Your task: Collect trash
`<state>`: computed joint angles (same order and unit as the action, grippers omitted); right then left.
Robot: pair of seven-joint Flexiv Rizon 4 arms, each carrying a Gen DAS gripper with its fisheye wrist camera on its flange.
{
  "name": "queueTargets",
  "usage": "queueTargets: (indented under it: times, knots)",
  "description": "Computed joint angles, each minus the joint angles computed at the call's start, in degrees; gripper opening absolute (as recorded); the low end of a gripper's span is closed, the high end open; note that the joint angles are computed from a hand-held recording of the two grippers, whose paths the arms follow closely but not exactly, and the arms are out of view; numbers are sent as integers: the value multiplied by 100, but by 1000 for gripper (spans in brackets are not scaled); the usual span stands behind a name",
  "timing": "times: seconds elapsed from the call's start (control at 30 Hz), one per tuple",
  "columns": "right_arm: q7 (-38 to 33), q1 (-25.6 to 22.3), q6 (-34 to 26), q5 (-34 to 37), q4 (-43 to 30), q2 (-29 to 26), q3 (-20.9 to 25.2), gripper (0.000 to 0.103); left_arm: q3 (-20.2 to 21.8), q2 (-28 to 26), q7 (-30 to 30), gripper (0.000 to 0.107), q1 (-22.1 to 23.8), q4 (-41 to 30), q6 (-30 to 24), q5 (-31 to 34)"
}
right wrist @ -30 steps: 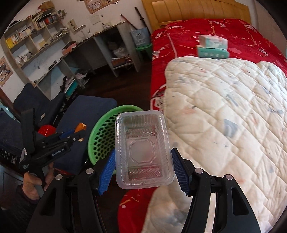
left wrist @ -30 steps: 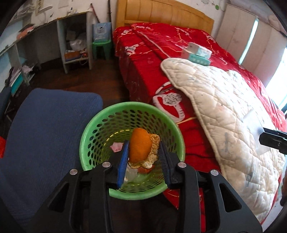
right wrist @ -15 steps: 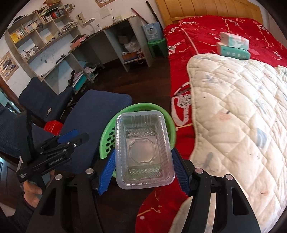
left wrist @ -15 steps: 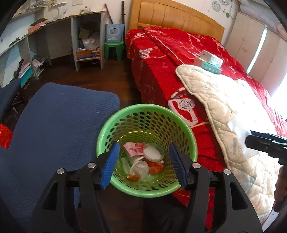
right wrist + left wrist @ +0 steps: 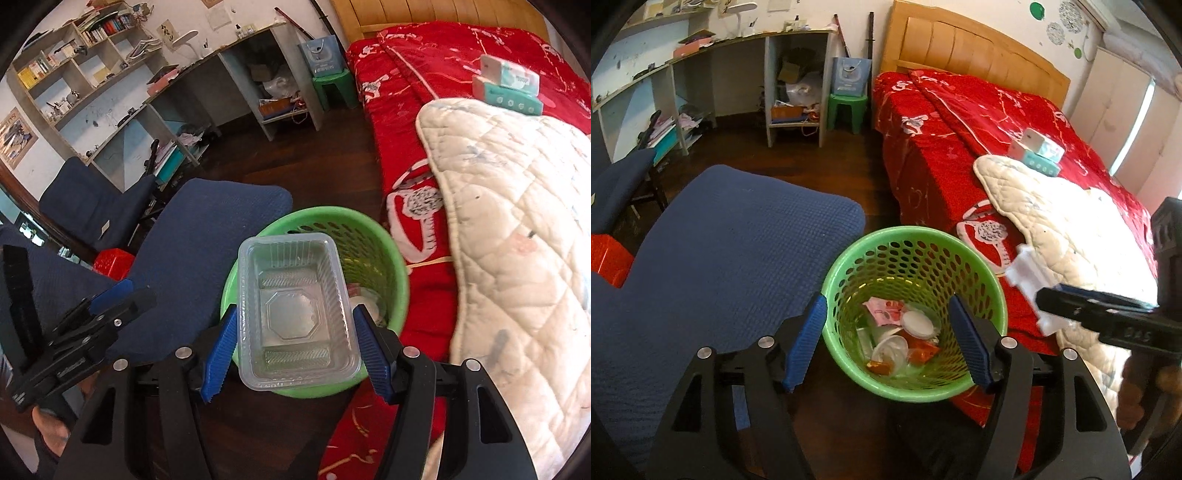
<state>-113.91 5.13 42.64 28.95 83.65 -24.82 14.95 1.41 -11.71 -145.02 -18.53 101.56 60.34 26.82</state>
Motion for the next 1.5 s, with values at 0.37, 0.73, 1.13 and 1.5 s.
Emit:
queueTargets:
  times: [0.37,0.73,1.13,1.5]
  knots:
    - [-37,138,267,-129,213,65,22,76,-8,28,-51,71,2,32,-22,-32]
    - [-43,21,1081,-480,1003,651,-225,86,-114,-59,-167,81,-198,-275,-214,105]
    - [727,-173,2283,-1412,2141,1323,-688,93,-226,-431,183,87,-638,-1028,-324,206]
    - [1667,-530,3002,-2034,2927,1840,-1044,95,-120,-908,353,93,-1228,-1891,-451,236]
